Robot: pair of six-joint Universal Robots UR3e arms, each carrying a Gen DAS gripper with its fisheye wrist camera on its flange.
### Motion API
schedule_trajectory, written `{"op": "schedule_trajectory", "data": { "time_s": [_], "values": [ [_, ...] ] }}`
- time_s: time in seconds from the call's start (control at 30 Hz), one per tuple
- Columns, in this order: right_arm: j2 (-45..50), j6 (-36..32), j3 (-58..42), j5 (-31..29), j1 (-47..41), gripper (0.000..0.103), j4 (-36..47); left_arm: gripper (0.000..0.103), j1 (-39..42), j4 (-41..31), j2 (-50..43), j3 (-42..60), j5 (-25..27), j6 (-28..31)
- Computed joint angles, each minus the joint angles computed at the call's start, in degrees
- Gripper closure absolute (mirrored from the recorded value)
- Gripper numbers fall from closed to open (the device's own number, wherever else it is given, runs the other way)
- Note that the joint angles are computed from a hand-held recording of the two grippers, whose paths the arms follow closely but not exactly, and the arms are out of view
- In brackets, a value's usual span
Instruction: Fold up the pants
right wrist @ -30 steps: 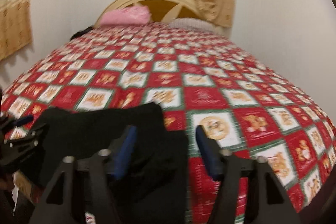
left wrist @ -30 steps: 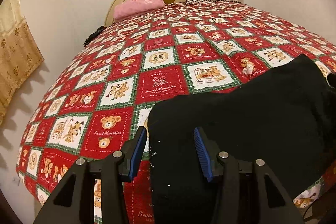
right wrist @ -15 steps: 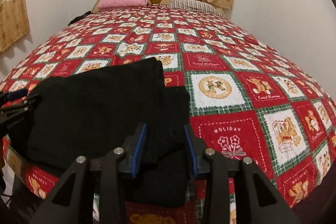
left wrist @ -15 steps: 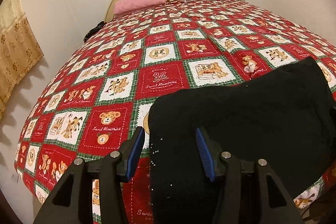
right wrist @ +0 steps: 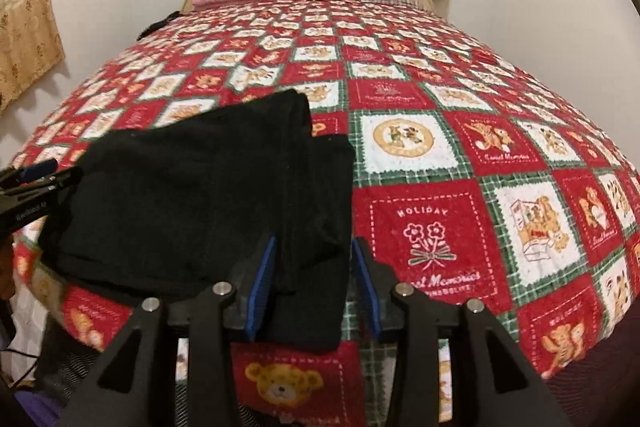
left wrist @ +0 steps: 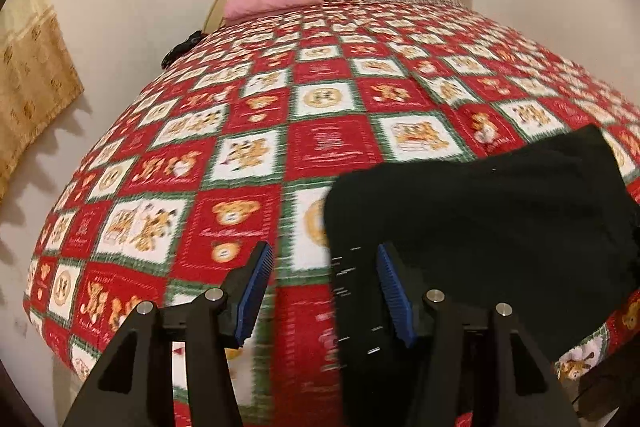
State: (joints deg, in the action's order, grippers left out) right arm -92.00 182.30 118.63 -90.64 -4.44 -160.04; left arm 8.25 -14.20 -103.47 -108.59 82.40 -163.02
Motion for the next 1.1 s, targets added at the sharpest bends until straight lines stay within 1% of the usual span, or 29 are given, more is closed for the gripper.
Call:
{"op": "schedule_trajectory", "data": {
  "time_s": [0.03,0.1,0.17,0.23,0.27,0.33,0.37,0.4,0.43,0.47,0.5,0.53,0.57,0.6,0.63,0.67,0.8,0.87,0.93,1.03,1.1],
  "values": [
    [-1.1,-0.2,0.6,0.1,-0.4,0.062,-1.5,0.047,1.8,-0.6,1.1,-0.7,-1.7,0.0],
    [-1.5,-0.3,0.0,-0.1,-1.1,0.061,-4.9,0.047,3.6,-1.5,1.9,-0.7,-3.0,-0.4],
    [1.0,0.4,-3.6,0.5,-1.7,0.060,-5.9,0.047,5.0,-1.4,1.8,-0.2,-3.2,-1.4],
    [5.3,0.8,-8.0,1.4,-1.5,0.060,-6.2,0.047,5.2,-1.0,0.9,0.8,-2.1,-2.4],
    [8.4,0.7,-11.2,1.3,-0.9,0.060,-5.7,0.047,5.2,-1.3,0.1,1.7,-1.1,-2.9],
    [14.6,0.8,-18.6,0.4,0.3,0.060,-1.4,0.047,5.4,-2.6,-0.7,2.8,-0.4,-3.4],
    [17.4,1.6,-21.7,1.1,0.5,0.059,0.7,0.047,5.9,-3.0,-0.7,2.8,-0.9,-3.2],
    [19.1,1.9,-23.3,3.3,0.2,0.058,2.3,0.047,6.3,-3.1,-0.6,2.5,-1.2,-3.0],
    [21.5,2.0,-26.1,5.7,0.0,0.057,5.8,0.047,6.6,-3.0,-0.4,2.1,-1.2,-2.9],
    [22.6,1.7,-27.1,6.1,0.2,0.048,7.0,0.047,6.8,-2.5,-0.5,1.7,-1.1,-2.7],
    [24.0,0.9,-27.9,4.7,1.2,0.045,6.5,0.047,6.9,-2.6,-0.6,1.8,-1.1,-2.6],
    [24.9,-0.1,-28.3,2.6,2.3,0.045,5.6,0.047,7.0,-2.8,-0.9,1.9,-1.3,-2.4],
    [25.7,-0.7,-28.8,0.1,3.6,0.051,4.9,0.047,6.9,-2.8,-1.2,2.2,-1.1,-2.5],
    [25.6,-0.9,-28.2,-0.6,3.9,0.061,3.7,0.047,6.7,-2.8,-1.6,2.4,-0.8,-2.5],
    [25.6,-1.1,-27.8,-1.7,4.6,0.083,2.7,0.047,6.4,-2.8,-2.0,2.8,-0.5,-2.7],
    [25.3,-1.5,-27.5,-2.6,4.9,0.089,2.2,0.047,6.4,-2.8,-2.1,2.8,-0.5,-2.7],
    [18.6,-1.4,-20.9,-2.1,5.5,0.092,-3.5,0.047,6.5,-2.5,-1.9,2.6,-1.1,-2.5],
    [15.4,-0.6,-19.0,-2.1,5.7,0.092,-4.2,0.047,6.5,-2.4,-1.7,2.6,-1.1,-2.4],
    [13.2,0.1,-17.8,-4.3,6.3,0.092,-4.4,0.047,6.5,-2.3,-1.8,2.9,-1.2,-2.4],
    [14.3,-0.7,-17.5,-9.2,6.8,0.092,-3.7,0.047,5.8,-2.7,-2.3,3.9,-1.0,-2.3],
    [17.1,0.3,-17.6,-9.9,5.5,0.092,-2.4,0.047,4.8,-2.6,-2.7,4.3,-0.7,-2.1]
  ]
}}
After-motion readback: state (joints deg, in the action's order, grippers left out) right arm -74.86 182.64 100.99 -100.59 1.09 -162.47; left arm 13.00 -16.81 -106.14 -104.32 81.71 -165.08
